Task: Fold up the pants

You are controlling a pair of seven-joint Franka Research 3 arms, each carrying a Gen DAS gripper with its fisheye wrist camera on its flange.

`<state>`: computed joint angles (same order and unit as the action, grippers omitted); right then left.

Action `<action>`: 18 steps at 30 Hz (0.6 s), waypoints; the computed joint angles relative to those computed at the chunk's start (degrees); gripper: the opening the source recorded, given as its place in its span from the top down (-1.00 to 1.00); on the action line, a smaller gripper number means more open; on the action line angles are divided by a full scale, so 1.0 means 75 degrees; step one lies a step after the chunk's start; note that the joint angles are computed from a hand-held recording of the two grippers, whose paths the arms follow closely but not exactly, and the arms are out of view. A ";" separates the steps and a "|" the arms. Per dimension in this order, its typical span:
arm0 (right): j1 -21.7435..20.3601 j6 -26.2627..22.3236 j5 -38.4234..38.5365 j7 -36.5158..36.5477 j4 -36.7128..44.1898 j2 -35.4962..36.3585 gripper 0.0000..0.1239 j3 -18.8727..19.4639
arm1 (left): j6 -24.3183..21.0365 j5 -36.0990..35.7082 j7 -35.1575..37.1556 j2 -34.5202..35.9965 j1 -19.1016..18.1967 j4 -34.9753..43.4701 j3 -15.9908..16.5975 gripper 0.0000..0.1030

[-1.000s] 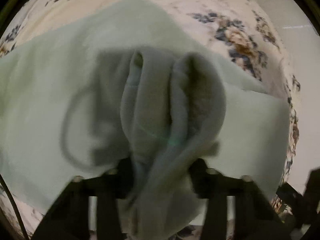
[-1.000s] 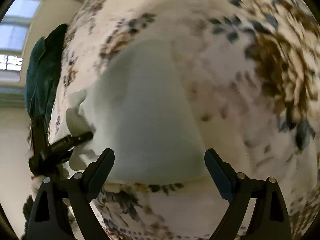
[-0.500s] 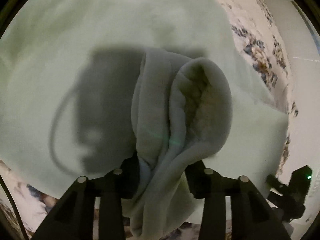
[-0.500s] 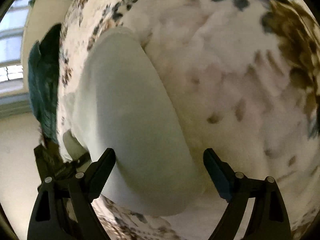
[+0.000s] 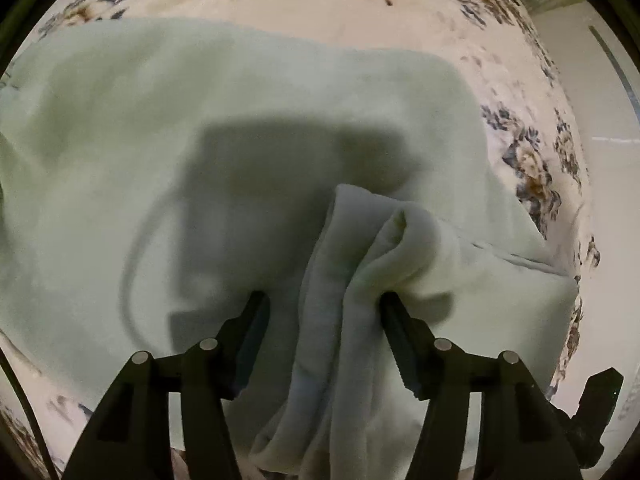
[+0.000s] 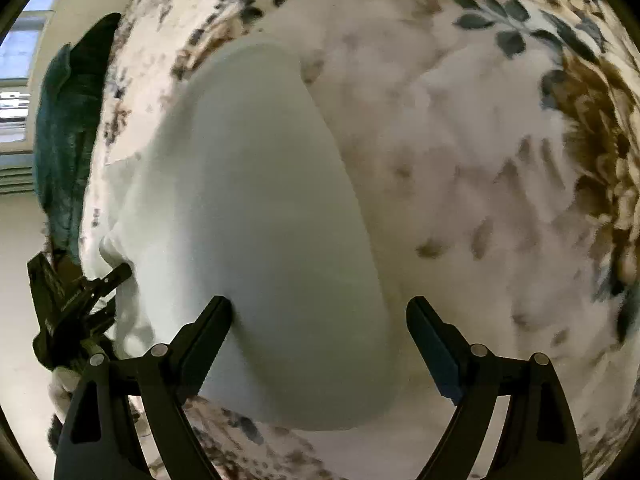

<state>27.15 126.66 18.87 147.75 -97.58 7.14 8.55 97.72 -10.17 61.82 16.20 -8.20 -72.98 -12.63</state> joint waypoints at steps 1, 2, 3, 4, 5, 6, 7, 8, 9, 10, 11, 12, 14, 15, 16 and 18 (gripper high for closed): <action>0.0000 0.0061 0.0033 0.0023 -0.0048 -0.0027 -0.47 -0.0001 | -0.0075 -0.0058 0.0024 -0.0011 0.0030 0.0061 -0.0002 -0.11; 0.0014 0.0049 -0.0008 0.0058 0.0038 0.0026 -0.47 0.0003 | -0.0071 -0.0151 0.0030 -0.0139 0.0077 -0.0018 0.0002 -0.11; 0.0032 -0.0045 -0.0117 0.0094 0.0125 0.0050 -0.47 -0.0002 | 0.0030 -0.0271 0.0010 -0.0338 0.0121 -0.0176 0.0008 -0.11; 0.0053 -0.0140 -0.0239 0.0140 0.0213 0.0070 -0.47 -0.0007 | 0.0194 -0.0348 -0.0021 -0.0635 0.0156 -0.0469 0.0031 -0.12; 0.0075 -0.0176 -0.0328 0.0188 0.0257 0.0070 -0.47 -0.0007 | 0.0411 -0.0452 -0.0004 -0.1064 0.0185 -0.0904 0.0049 -0.14; 0.0096 -0.0186 -0.0387 0.0219 0.0282 0.0052 -0.47 -0.0002 | 0.0522 -0.0596 0.0174 -0.1367 0.0206 -0.1235 0.0064 -0.16; 0.0112 -0.0189 -0.0403 0.0228 0.0292 0.0040 -0.47 0.0009 | 0.0436 -0.0545 0.0283 -0.1499 0.0152 -0.1355 0.0062 -0.21; 0.0125 -0.0216 -0.0419 0.0239 0.0295 0.0018 -0.47 0.0016 | 0.0018 -0.0212 0.0419 -0.1574 0.0049 -0.1406 0.0038 -0.21; 0.0147 -0.0225 -0.0437 0.0278 0.0266 -0.0016 -0.47 0.0029 | -0.0227 0.0014 0.0457 -0.1585 -0.0035 -0.1488 0.0029 -0.21; 0.0160 -0.0268 -0.0434 0.0290 0.0264 -0.0025 -0.47 0.0041 | -0.0273 0.0040 0.0453 -0.1675 -0.0067 -0.1714 0.0052 -0.26; 0.0178 -0.0379 -0.0445 0.0319 0.0304 0.0002 -0.47 0.0054 | -0.0202 -0.0170 0.0413 -0.1868 -0.0034 -0.2124 0.0115 -0.27; 0.0191 -0.0463 -0.0459 0.0340 0.0325 0.0025 -0.47 0.0058 | -0.0045 -0.0410 0.0360 -0.2037 0.0006 -0.2450 0.0184 -0.28; 0.0198 -0.0521 -0.0390 0.0367 0.0267 0.0007 -0.47 0.0063 | 0.0268 -0.0791 0.0325 -0.2258 0.0065 -0.2745 0.0303 -0.28; 0.0207 -0.0504 -0.0373 0.0426 0.0261 0.0008 -0.47 0.0064 | 0.0423 -0.0945 0.0321 -0.2358 0.0097 -0.2818 0.0359 -0.27; 0.0220 -0.0513 -0.0425 0.0472 0.0297 0.0021 -0.47 0.0061 | 0.0674 -0.1044 0.0238 -0.2559 0.0143 -0.2954 0.0425 -0.27; 0.0236 -0.0567 -0.0539 0.0559 0.0394 0.0031 -0.47 0.0047 | 0.1530 -0.1342 0.0098 -0.3181 0.0253 -0.3578 0.0601 -0.27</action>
